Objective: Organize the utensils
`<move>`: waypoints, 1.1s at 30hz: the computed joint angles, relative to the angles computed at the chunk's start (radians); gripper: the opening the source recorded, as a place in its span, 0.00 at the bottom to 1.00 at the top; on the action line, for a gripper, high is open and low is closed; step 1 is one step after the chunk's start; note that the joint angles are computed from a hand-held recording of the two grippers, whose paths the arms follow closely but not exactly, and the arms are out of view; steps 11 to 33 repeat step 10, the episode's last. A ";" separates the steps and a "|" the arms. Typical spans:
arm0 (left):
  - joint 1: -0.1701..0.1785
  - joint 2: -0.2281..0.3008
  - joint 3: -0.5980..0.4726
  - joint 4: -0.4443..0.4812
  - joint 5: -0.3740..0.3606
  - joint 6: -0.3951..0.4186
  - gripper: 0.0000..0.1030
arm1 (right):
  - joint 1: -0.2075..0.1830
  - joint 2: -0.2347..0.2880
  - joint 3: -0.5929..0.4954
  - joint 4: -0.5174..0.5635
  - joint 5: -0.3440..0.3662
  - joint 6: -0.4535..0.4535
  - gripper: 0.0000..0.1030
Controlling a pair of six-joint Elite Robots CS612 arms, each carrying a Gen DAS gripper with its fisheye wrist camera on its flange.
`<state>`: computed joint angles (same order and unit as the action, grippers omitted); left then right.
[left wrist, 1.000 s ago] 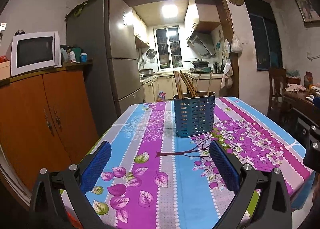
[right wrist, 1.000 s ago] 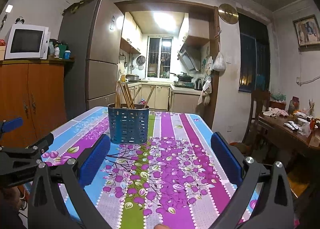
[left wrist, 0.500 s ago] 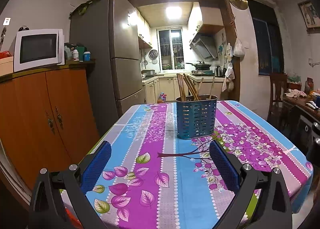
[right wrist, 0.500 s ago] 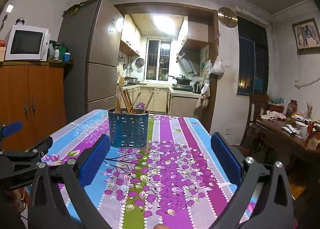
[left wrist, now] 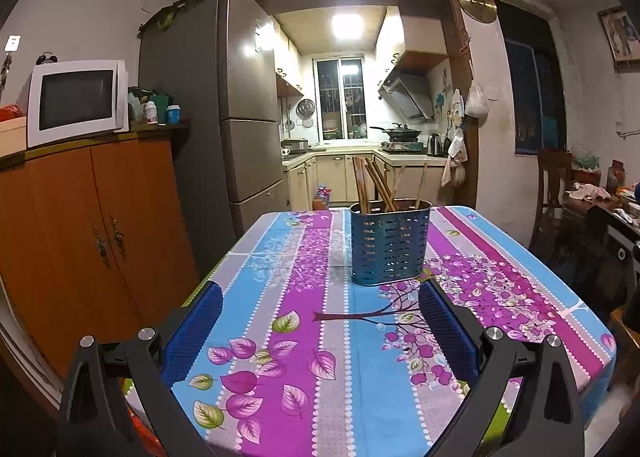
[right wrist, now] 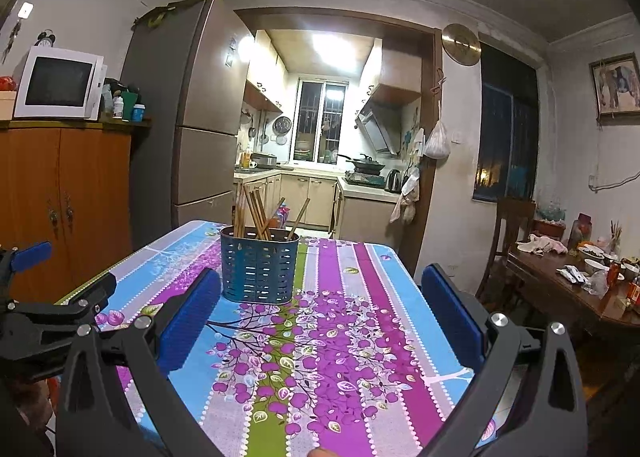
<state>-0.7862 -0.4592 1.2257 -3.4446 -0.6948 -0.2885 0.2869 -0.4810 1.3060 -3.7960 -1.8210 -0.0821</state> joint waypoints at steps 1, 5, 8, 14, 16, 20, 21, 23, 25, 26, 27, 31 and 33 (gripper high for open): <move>0.001 -0.002 0.004 -0.001 -0.013 -0.007 0.95 | 0.000 0.000 -0.001 0.004 -0.001 0.000 0.94; 0.011 -0.023 0.029 0.023 -0.083 -0.071 0.95 | -0.001 0.002 -0.003 0.015 -0.005 0.005 0.94; 0.016 -0.029 0.036 0.021 -0.109 -0.088 0.95 | -0.002 0.002 -0.003 0.019 -0.005 0.008 0.94; 0.017 -0.029 0.037 0.018 -0.112 -0.090 0.95 | -0.003 0.002 -0.003 0.021 -0.004 0.007 0.94; 0.017 -0.029 0.037 0.018 -0.112 -0.090 0.95 | -0.003 0.002 -0.003 0.021 -0.004 0.007 0.94; 0.017 -0.029 0.037 0.018 -0.112 -0.090 0.95 | -0.003 0.002 -0.003 0.021 -0.004 0.007 0.94; 0.017 -0.029 0.037 0.018 -0.112 -0.090 0.95 | -0.003 0.002 -0.003 0.021 -0.004 0.007 0.94; 0.017 -0.029 0.037 0.018 -0.112 -0.090 0.95 | -0.003 0.002 -0.003 0.021 -0.004 0.007 0.94; 0.017 -0.029 0.037 0.018 -0.112 -0.090 0.95 | -0.003 0.002 -0.003 0.021 -0.004 0.007 0.94; 0.017 -0.029 0.037 0.018 -0.112 -0.090 0.95 | -0.003 0.002 -0.003 0.021 -0.004 0.007 0.94; 0.017 -0.029 0.037 0.018 -0.112 -0.090 0.95 | -0.003 0.002 -0.003 0.021 -0.004 0.007 0.94; 0.017 -0.029 0.037 0.018 -0.112 -0.090 0.95 | -0.003 0.002 -0.003 0.021 -0.004 0.007 0.94; 0.017 -0.029 0.037 0.018 -0.112 -0.090 0.95 | -0.003 0.002 -0.003 0.021 -0.004 0.007 0.94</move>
